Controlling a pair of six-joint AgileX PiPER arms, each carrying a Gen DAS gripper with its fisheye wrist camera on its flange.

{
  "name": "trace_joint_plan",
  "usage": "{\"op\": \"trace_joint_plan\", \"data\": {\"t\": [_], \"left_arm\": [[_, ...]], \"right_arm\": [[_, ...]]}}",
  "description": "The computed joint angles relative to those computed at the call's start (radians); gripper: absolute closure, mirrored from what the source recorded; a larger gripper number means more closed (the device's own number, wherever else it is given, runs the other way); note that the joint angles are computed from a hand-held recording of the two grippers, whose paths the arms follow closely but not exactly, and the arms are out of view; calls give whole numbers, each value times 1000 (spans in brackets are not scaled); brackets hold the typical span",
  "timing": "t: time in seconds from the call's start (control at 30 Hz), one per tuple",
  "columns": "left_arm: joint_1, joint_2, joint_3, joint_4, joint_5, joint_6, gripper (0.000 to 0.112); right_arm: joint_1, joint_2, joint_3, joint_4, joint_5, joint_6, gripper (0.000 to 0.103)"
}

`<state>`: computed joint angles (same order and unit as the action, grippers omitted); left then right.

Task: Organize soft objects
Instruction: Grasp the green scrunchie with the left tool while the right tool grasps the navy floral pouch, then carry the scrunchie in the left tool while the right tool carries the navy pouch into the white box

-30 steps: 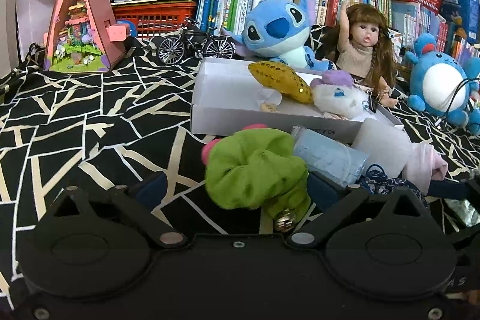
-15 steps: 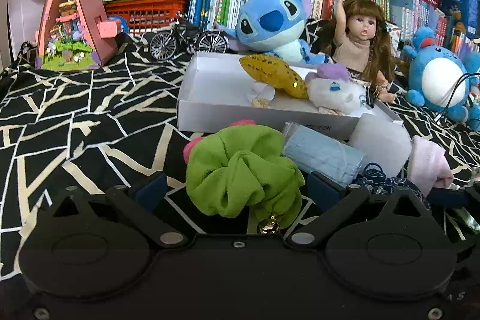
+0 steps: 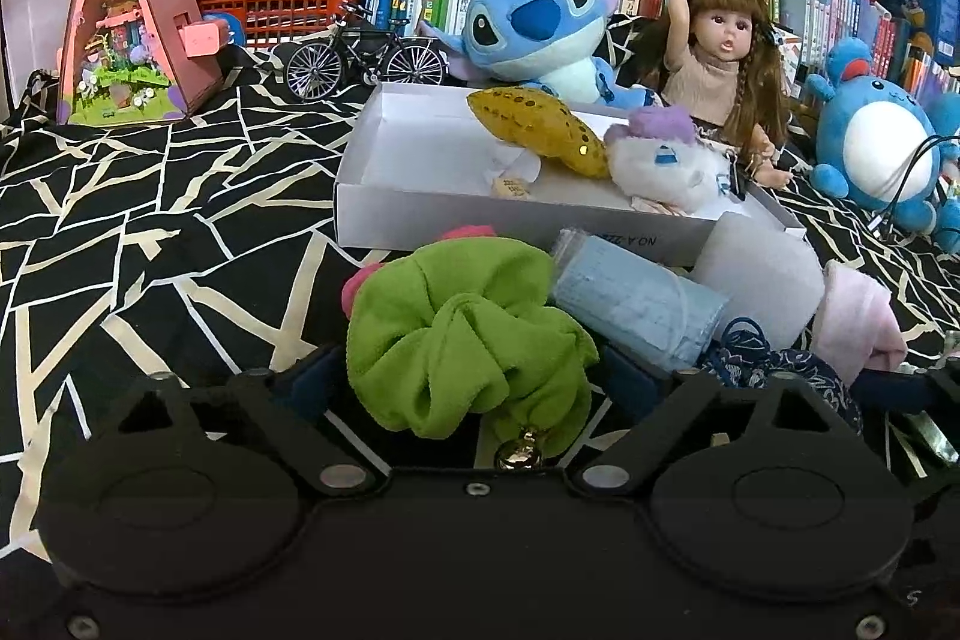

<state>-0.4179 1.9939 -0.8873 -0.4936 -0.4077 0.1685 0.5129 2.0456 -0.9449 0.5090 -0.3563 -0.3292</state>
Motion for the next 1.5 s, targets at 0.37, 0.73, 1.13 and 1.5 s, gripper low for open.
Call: {"op": "trace_joint_plan", "data": {"t": [0.37, 0.73, 1.13, 1.5], "left_arm": [[4, -50, 54, 37, -19, -11, 70], [18, -114, 88, 43, -34, -23, 71], [53, -140, 18, 80, 36, -23, 71], [104, -54, -227, -48, 212, 131, 71]], "right_arm": [[21, -20, 27, 28, -40, -1, 16], [44, -81, 91, -32, -110, 40, 27], [30, -134, 67, -10, -121, 6, 27], [-60, -95, -124, -27, 27, 5, 27]]}}
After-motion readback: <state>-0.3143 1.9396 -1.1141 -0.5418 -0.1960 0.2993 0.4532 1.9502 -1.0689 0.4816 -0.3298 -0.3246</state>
